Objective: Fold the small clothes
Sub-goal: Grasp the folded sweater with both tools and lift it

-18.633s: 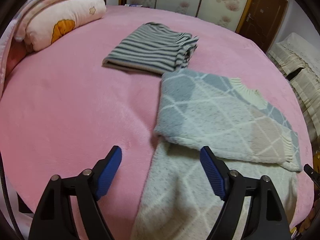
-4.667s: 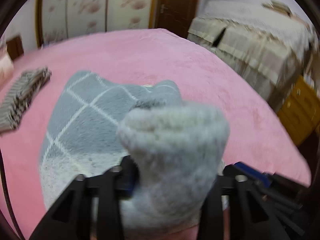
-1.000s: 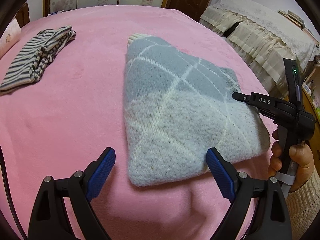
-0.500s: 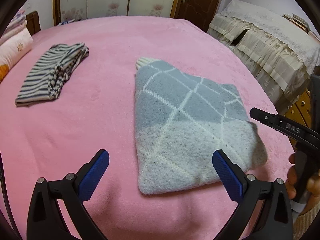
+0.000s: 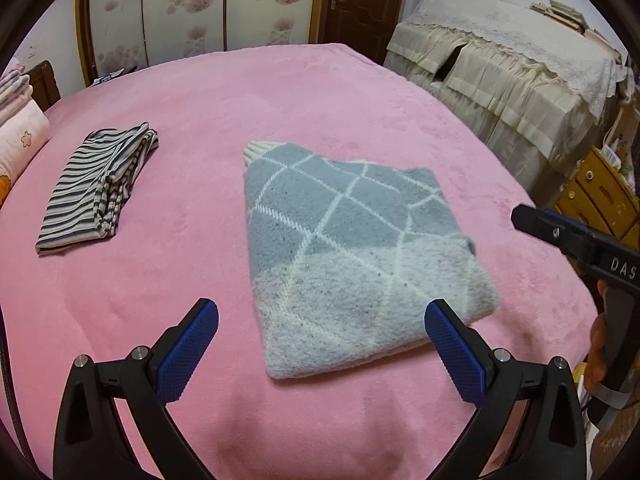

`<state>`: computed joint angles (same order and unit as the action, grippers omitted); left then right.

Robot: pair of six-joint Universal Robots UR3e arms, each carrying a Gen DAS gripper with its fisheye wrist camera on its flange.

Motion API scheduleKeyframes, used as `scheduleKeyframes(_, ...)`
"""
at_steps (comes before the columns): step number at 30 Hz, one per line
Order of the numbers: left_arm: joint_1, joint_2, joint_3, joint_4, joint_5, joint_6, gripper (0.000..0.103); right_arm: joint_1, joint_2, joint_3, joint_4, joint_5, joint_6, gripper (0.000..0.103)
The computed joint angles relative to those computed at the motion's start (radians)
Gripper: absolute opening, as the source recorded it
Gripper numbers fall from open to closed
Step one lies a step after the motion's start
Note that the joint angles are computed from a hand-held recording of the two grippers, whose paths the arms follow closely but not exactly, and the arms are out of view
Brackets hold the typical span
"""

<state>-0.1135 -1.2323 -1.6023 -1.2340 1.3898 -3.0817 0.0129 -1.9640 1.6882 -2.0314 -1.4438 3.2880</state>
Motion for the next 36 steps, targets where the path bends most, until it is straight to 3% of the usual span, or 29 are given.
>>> scheduleKeyframes(4, 0.087, -0.021, 0.073, -0.102, -0.098, 0.048, 0.103, -0.069, -0.019, -0.008, 0.047, 0.092, -0.060, 0.103)
scheduleKeyframes(12, 0.162, -0.156, 0.155, -0.151, -0.181, 0.095, 0.103, -0.138, 0.061, 0.003, 0.082, 0.178, -0.093, 0.103)
scheduleKeyframes(21, 0.209, -0.336, 0.130, -0.066, -0.268, 0.081, 0.103, -0.301, 0.167, 0.116, 0.078, 0.415, -0.116, 0.103)
scheduleKeyframes(30, 0.240, -0.439, 0.075, 0.011, -0.370, 0.037, 0.103, -0.377, 0.227, 0.213, 0.030, 0.546, -0.128, 0.103)
scheduleKeyframes(36, 0.226, -0.486, 0.075, 0.041, -0.387, 0.033, 0.103, -0.367, 0.310, 0.187, 0.053, 0.595, -0.146, 0.103)
